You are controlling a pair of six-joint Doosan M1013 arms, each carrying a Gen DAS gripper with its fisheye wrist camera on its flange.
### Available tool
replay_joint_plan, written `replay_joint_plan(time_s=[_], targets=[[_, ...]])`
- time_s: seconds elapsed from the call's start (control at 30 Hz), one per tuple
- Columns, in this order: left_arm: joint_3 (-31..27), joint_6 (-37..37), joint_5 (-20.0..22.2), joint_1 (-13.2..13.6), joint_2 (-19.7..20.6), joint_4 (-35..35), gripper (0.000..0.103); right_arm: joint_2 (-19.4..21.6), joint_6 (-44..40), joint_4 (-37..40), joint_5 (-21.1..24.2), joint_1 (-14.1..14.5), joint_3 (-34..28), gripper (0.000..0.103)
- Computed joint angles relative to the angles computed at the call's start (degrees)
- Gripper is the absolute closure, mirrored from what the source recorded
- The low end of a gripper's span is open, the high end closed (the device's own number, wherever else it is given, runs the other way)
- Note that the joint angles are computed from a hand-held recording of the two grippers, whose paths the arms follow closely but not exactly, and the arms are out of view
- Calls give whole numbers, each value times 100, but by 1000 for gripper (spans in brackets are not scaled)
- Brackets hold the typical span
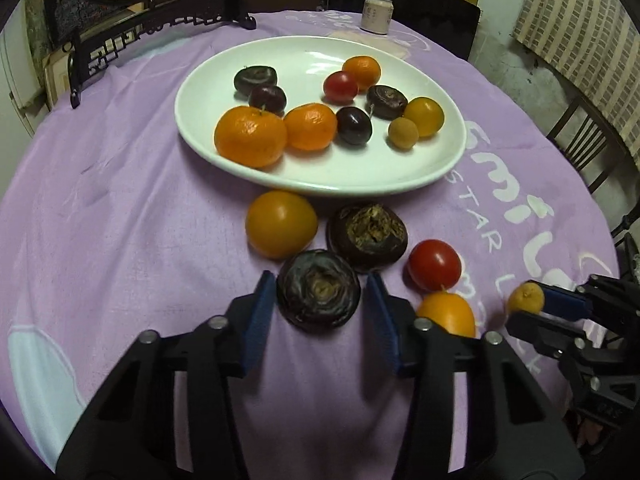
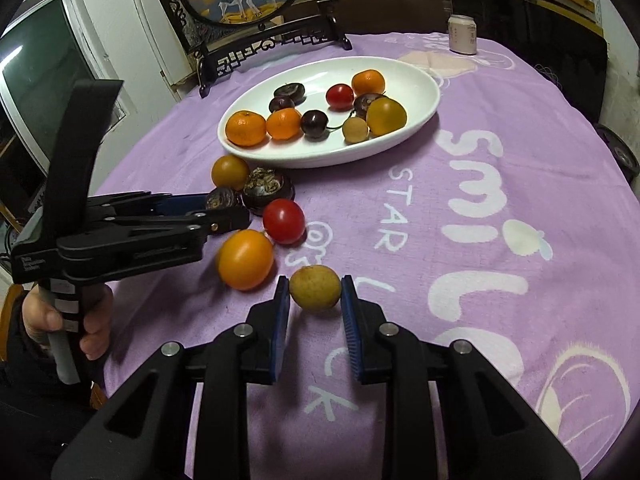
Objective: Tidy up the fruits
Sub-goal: 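Grasp a dark plum with the left tool while the right tool grasps a small yellow fruit, then place the plum and yellow fruit on the plate and open both tools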
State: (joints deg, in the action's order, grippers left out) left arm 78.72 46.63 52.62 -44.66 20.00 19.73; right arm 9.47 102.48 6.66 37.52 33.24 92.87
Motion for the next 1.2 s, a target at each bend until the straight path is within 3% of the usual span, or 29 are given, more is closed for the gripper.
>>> replay_joint_plan(time_s=[0.2, 0.43, 0.57, 0.8, 1.0, 1.2], targets=[[391, -311, -497, 6, -340, -150, 63, -15, 39, -19, -21, -7, -9, 77], [622, -524, -780, -9, -653, -52, 63, 63, -30, -14, 29, -6, -154, 77], [466, -362, -784, 44, -660, -32, 63, 157, -199, 31, 79, -42, -375, 77], [-745, -130, -220, 280, 14, 283, 63, 625, 25, -619, 109, -183, -1244, 77], [-1885, 188, 304, 568, 813, -72, 63, 1266, 667, -1513, 437, -312, -2068, 77], [-2079, 401, 393, 686, 1071, -434, 63, 1510, 636, -1216, 667, -491, -2240, 77]])
